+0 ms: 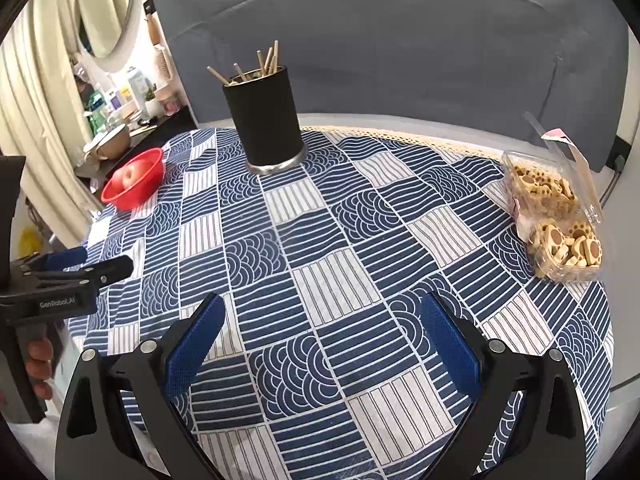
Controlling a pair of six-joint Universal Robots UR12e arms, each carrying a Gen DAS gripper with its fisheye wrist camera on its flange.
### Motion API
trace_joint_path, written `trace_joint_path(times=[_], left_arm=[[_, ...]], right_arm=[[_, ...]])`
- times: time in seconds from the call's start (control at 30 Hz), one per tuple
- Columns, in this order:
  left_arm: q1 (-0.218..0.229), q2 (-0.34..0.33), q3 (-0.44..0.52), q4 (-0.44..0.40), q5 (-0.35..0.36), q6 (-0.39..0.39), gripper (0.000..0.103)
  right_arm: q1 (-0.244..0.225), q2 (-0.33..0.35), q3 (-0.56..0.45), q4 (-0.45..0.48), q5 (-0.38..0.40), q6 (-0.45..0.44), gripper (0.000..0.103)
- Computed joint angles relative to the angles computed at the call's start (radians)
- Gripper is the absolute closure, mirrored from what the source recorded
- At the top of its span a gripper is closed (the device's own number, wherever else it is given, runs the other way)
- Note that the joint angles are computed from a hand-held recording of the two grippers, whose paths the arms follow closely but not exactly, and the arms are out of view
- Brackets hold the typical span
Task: Organize utensils
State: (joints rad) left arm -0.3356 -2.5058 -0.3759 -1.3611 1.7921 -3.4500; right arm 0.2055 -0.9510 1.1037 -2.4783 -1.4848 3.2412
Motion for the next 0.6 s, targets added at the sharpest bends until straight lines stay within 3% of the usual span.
trace_joint_path(times=[0.6], left_arm=[[0.004, -0.006, 0.012, 0.002, -0.022, 0.002, 0.006]], right_arm=[[0.000, 0.005, -0.007, 0.007, 0.005, 0.001, 0.009]])
